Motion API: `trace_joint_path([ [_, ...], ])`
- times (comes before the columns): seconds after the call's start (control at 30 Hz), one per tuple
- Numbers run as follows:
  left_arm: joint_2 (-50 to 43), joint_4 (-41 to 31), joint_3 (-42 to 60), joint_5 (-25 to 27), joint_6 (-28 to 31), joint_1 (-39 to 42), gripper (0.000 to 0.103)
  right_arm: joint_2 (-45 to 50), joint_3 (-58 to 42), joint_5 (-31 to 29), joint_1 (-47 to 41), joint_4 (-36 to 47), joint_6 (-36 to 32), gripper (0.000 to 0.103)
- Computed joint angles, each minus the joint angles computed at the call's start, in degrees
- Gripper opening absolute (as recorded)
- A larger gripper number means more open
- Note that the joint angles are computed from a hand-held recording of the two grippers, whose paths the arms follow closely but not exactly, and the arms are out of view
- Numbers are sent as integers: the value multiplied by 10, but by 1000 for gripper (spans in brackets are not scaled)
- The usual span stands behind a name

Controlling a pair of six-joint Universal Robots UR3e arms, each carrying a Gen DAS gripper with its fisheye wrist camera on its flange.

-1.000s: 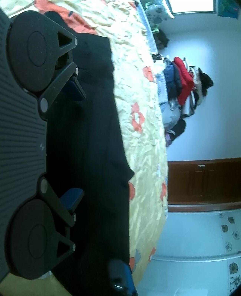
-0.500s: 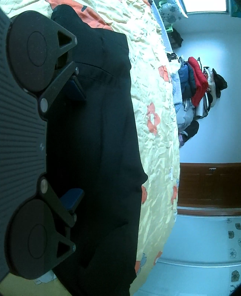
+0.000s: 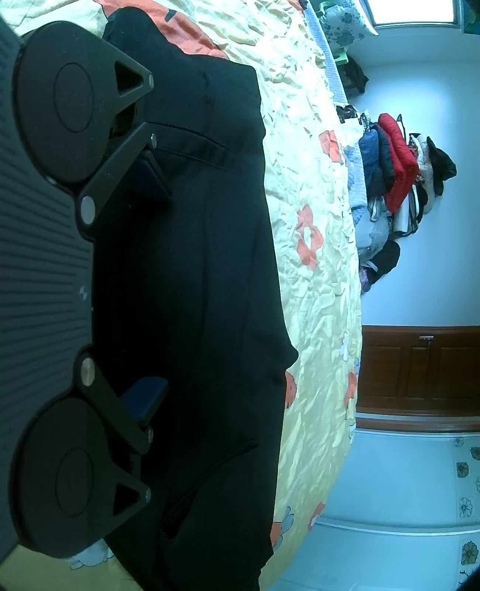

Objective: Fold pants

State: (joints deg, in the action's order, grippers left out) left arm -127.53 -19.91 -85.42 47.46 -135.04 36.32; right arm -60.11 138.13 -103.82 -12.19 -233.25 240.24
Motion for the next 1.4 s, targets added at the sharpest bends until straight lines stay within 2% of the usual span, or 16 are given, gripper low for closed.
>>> trace_joint_path([
  [0.1,0,-2,1,0,0,0,103,-1,6,9,-4,-8,-6,15],
  [0.17,0,-2,1,0,1,0,103,-2,6,13,-1,-19,-18,10],
  [0.27,0,-2,1,0,1,0,103,-3,-22,38,18,-37,-57,9],
  [0.3,0,-1,0,1,1,0,103,-11,-42,48,31,-20,-76,9],
  [0.47,-1,-3,2,1,1,0,103,-2,-213,111,114,118,-175,9],
  [0.77,0,-5,3,0,1,1,103,169,-582,271,227,356,-281,9],
  [0.9,-2,-7,5,0,0,0,103,211,-671,306,254,455,-329,9],
  [0.93,-2,-8,6,0,0,0,103,202,-669,296,259,478,-347,9],
  [1.1,-3,-13,9,0,-2,-1,103,125,-619,-16,332,555,-468,10],
  [1.17,-3,-14,10,0,-2,-1,103,105,-595,-79,337,583,-501,12],
  [1.23,-3,-15,10,0,-2,-1,103,94,-586,-105,337,628,-525,27],
  [1.3,-4,-15,11,0,-2,-1,103,95,-579,-120,343,633,-569,67],
  [1.4,-4,-15,11,0,-2,-1,103,137,-620,-175,372,629,-670,69],
])
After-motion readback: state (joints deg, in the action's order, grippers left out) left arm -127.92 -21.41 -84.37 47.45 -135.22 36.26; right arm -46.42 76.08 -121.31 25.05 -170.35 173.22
